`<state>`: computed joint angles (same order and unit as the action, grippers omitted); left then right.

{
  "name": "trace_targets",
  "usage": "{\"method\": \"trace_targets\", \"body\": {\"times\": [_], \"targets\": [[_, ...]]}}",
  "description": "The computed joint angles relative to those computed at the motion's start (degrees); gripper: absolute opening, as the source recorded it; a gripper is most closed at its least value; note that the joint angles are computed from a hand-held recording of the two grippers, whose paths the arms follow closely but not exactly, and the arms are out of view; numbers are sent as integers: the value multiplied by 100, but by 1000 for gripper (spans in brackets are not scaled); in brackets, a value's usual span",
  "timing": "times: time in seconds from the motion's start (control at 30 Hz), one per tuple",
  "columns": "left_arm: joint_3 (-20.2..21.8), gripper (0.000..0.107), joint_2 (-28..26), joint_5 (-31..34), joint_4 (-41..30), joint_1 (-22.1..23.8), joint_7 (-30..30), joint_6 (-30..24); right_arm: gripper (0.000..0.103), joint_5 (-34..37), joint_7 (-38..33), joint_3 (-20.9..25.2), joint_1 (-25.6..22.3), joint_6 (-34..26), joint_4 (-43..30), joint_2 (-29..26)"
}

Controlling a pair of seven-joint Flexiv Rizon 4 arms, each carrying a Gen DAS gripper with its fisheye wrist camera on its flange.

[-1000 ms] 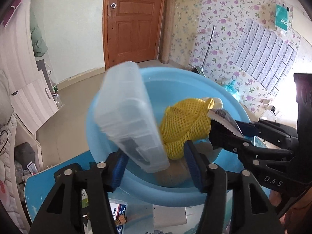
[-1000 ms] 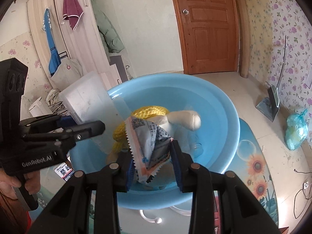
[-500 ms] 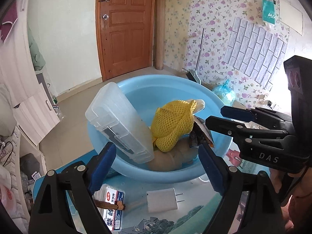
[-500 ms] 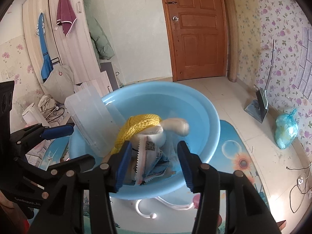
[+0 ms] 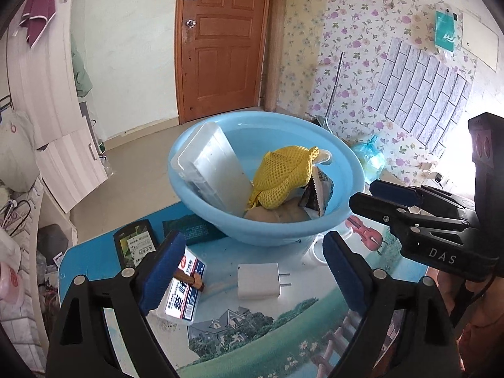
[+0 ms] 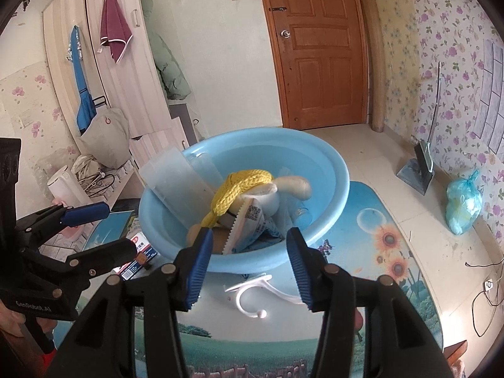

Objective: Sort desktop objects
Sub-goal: 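Move both open tools back from the basin toward the table items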

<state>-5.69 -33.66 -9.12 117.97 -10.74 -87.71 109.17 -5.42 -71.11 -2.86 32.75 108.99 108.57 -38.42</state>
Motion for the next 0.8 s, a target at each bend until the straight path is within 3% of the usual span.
{"method": "trace_targets", "body": {"times": [0.2, 0.53, 0.8], "targets": [[423, 94, 125, -194, 349, -464, -7, 170, 48, 56, -82, 60, 76, 76, 331, 142], [475, 97, 178, -327, 679, -518, -6, 213, 48, -217, -43, 581, -367, -48, 635, 197], [515, 97, 144, -399, 755, -541, 3, 209, 48, -293, 134, 634, -494, -176, 714, 157]]}}
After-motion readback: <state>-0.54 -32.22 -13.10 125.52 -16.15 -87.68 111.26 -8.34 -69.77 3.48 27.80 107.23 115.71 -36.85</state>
